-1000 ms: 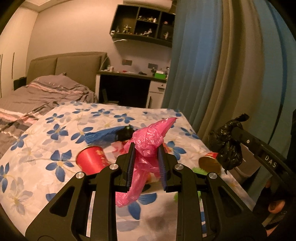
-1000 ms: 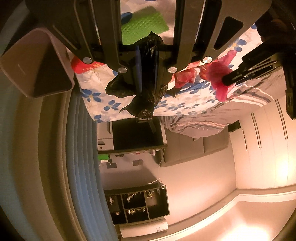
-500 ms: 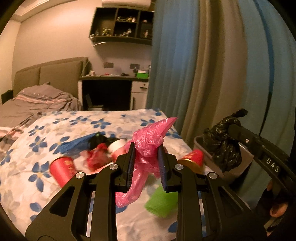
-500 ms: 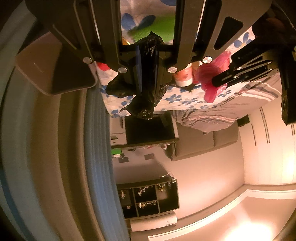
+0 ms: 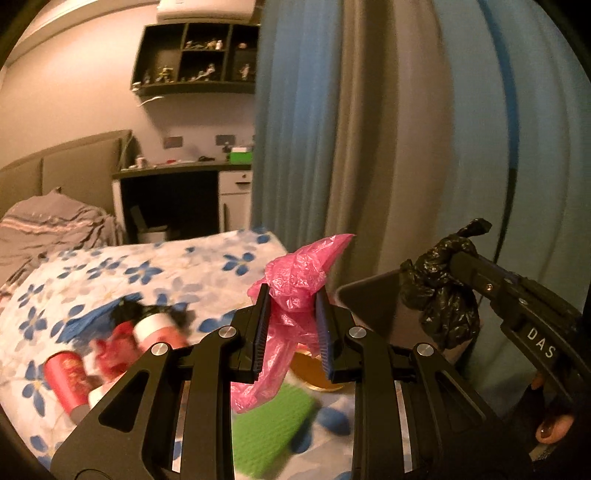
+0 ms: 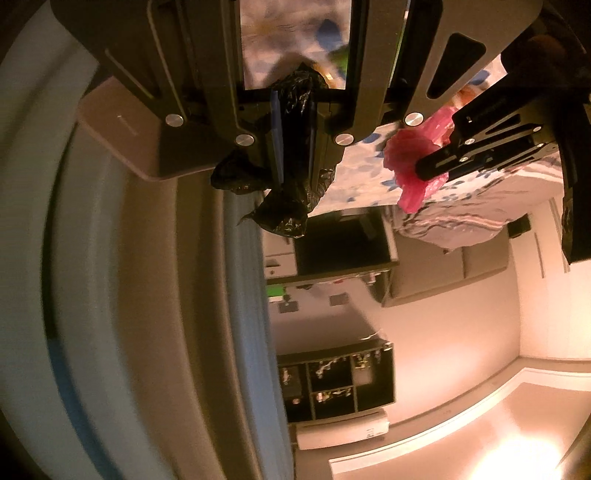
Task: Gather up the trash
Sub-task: 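Carry both bags over the grey bin and open both tools to release them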
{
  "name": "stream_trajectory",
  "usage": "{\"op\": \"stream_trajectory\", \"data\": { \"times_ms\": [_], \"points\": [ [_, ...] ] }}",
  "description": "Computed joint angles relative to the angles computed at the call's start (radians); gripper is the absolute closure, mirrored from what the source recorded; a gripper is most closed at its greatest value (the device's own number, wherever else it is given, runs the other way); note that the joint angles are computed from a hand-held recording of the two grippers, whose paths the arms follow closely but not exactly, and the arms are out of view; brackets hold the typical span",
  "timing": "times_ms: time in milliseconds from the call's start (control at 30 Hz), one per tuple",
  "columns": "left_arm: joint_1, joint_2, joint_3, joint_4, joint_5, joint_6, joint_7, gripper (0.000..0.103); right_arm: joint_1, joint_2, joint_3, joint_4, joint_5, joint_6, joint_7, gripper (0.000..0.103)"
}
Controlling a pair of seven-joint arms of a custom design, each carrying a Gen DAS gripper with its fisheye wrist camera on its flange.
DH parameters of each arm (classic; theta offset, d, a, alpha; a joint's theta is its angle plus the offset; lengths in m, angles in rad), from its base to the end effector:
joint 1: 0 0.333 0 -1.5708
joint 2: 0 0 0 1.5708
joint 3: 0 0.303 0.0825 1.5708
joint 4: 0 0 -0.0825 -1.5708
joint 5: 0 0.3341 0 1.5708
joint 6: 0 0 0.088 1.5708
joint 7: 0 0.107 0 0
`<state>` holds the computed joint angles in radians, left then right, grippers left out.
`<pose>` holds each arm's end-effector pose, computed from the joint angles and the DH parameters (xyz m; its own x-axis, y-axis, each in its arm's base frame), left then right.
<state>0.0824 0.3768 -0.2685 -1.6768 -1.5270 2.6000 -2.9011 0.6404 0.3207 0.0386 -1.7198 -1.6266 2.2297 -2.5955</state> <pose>0.6390 -0.0767 0.4449 -0.6996 -0.7118 0.0626 -0.2956 0.2086 -0.9323 0.5114 0.3698 0.4570 -0.2978 -0.9447 -0.1374 -0.1981 0.2020 -0.9592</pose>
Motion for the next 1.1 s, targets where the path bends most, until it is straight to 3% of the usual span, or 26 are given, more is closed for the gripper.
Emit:
{"op": "stream_trajectory", "data": {
  "times_ms": [667,1100],
  "points": [
    [-0.101,0.080,-0.076,0.086,0.092,0.040,-0.040,0.080,-0.069,-0.106,0.033,-0.164,0.031,-0.135,0.059,0.090],
    [-0.123,0.190,-0.132,0.196,0.237,0.053,-0.150,0.080,-0.116,-0.109,0.029,-0.194,0.055,-0.113,0.101,0.090]
  ]
}}
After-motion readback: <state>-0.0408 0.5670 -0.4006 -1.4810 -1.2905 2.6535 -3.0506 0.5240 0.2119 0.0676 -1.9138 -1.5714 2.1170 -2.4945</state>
